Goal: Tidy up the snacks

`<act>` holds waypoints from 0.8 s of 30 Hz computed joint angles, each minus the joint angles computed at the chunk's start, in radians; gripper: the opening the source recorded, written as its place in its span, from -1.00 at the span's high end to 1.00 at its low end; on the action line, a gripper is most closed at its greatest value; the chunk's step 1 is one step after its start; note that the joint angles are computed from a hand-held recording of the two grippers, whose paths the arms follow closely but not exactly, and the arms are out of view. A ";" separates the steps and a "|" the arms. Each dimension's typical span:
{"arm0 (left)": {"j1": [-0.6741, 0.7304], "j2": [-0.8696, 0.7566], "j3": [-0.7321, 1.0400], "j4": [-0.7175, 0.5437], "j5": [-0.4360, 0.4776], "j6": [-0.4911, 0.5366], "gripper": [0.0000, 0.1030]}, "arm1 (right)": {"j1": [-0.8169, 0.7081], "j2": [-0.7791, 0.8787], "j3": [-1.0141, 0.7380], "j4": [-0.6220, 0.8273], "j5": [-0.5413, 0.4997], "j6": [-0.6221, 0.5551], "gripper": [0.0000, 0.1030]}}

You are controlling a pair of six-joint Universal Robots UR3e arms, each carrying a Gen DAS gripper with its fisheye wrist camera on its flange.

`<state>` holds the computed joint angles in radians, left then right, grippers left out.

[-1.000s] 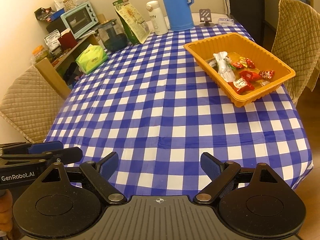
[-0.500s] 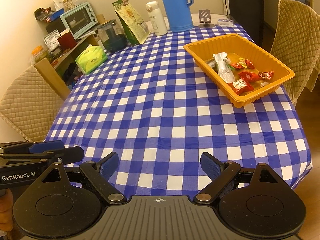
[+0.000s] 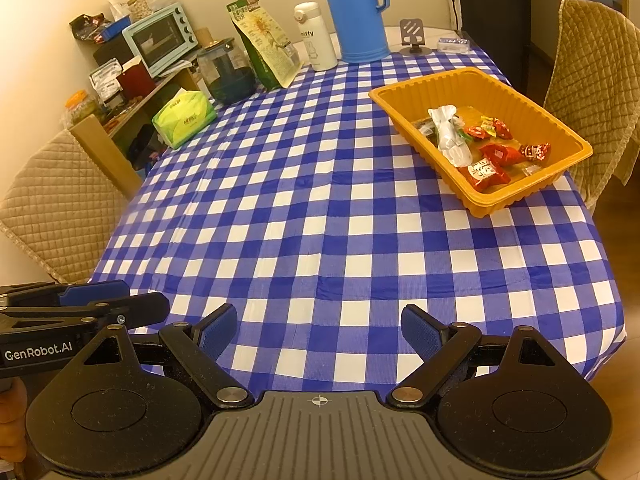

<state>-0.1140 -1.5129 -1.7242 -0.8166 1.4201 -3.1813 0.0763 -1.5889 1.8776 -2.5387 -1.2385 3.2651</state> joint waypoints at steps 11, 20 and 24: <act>-0.001 -0.009 0.000 0.009 0.000 -0.001 -0.04 | -0.001 0.002 -0.001 -0.001 0.000 -0.001 -0.72; 0.002 -0.019 0.005 0.014 -0.003 0.000 -0.04 | 0.002 0.007 -0.006 -0.001 -0.002 0.001 -0.72; 0.003 -0.018 0.006 0.011 -0.004 0.001 -0.04 | 0.002 0.008 -0.007 -0.001 -0.002 0.001 -0.72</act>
<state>-0.1111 -1.5309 -1.7185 -0.8058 1.4163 -3.1805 0.0778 -1.5811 1.8711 -2.5399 -1.2407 3.2666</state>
